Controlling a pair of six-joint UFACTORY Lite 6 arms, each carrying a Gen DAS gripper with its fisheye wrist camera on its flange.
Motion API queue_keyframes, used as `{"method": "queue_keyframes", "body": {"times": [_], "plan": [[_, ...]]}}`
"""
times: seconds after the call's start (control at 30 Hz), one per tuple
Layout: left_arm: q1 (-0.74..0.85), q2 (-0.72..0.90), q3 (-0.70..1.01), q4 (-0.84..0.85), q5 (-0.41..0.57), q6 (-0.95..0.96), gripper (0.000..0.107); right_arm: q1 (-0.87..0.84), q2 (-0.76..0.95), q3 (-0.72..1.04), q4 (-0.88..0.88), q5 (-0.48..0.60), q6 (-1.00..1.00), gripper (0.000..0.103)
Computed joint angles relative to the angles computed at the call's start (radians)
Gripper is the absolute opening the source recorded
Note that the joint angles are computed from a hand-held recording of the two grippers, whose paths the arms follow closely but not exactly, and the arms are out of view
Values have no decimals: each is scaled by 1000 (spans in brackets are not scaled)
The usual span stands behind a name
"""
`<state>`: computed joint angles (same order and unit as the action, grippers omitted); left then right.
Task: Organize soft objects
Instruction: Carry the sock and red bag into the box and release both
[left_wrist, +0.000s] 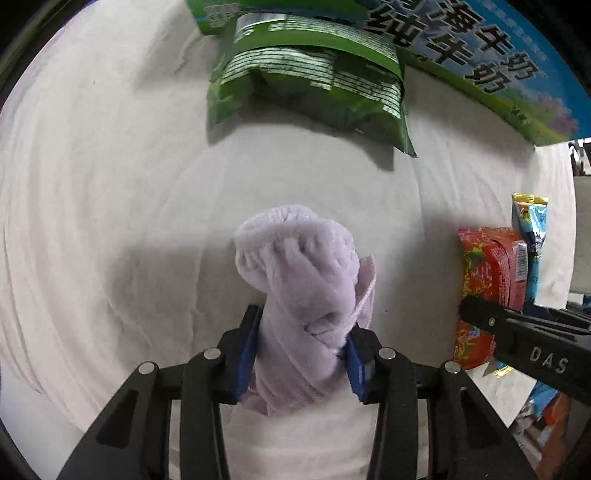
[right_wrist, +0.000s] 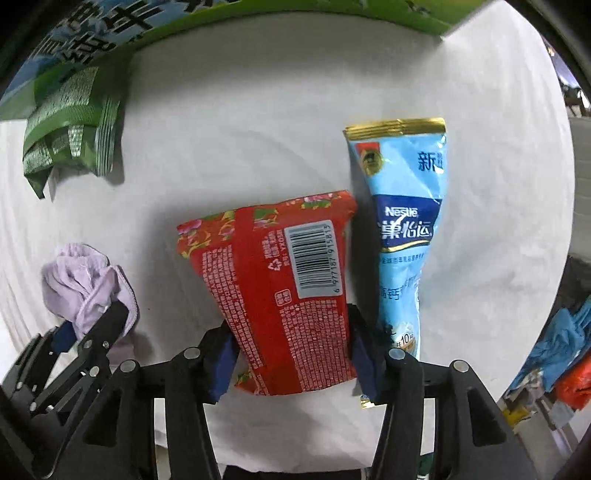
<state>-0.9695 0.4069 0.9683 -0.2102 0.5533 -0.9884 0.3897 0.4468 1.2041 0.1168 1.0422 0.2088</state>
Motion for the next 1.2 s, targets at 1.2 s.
{"method": "queue_keyframes", "body": {"times": [1.2], "plan": [[11, -265, 713, 448, 695, -171, 36, 74, -448, 513, 10, 489, 163, 48]]}}
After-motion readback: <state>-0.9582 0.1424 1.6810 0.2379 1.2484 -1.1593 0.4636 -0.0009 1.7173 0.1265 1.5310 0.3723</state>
